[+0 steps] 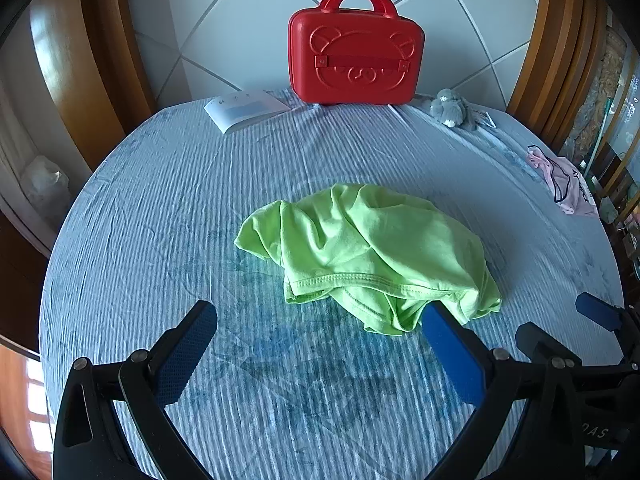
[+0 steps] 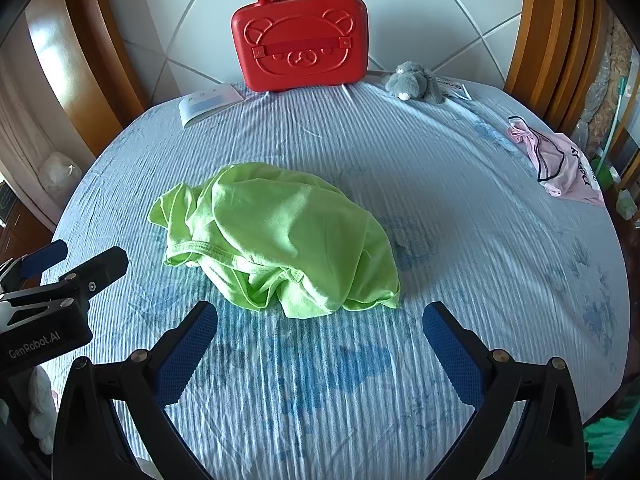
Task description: Fold clothes
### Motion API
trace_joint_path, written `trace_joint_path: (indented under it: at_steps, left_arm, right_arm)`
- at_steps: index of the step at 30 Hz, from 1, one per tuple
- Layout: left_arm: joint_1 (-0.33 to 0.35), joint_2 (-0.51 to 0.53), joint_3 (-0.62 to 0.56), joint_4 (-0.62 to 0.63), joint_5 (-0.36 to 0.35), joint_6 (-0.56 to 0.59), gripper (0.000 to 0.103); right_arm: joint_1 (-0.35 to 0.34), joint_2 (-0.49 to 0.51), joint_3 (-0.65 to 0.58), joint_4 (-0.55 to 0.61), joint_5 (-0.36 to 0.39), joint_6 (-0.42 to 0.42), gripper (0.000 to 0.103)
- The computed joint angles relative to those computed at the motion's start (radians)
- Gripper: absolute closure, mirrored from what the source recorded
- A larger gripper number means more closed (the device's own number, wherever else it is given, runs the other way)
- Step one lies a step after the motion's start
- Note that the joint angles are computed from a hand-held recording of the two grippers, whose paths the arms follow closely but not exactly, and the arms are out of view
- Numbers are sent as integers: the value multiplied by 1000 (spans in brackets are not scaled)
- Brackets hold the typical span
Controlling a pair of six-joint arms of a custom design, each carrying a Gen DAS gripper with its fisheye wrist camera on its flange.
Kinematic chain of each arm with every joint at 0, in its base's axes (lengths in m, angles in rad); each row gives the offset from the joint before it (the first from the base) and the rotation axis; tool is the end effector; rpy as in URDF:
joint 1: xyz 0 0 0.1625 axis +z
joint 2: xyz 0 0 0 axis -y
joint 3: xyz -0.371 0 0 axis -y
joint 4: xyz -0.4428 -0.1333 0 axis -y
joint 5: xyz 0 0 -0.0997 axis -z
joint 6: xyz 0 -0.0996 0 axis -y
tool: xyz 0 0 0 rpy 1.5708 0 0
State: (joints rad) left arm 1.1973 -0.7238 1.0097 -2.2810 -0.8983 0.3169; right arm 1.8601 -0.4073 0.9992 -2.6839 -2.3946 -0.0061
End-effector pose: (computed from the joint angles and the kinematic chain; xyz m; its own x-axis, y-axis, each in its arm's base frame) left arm -0.1194 -0.8401 0.2534 -0.6774 0.3087 -0.6677 0.5721 0.7917 -0.2143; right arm 0.2940 -0.7767 0.0534 -0.7539 0.1513 0.6393 -0.2520 0.8321 -0.4940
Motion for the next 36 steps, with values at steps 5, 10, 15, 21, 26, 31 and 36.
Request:
trace_joint_path:
  at_steps: [5,10,15,21,26,31,36]
  left_arm:
    - [3,11,-17,13,-1,-3,1]
    - [7,26,-44,33,-1,-8,1]
    - [11,41,-67,45,0,-9,1]
    - [16,56,-90,65,0,-11,1]
    - [36,88,-135,70,-20,29,1]
    - [78,165,-227,43,-34,162,1]
    - [111,262,-340,47,-55,313,1]
  right_arm:
    - [-2,8,-18,15,-1,3,0]
    - [-5,16,-35,30,-4,8,0]
    - [-8,25,-53,52,-6,16,0]
    - [-9,38,-78,73,-2,16,0]
    - [-18,56,-109,96,13,23,0]
    - [-44,81,-135,136,74,12,0]
    - [-66,140,-196,156,107,-27,1]
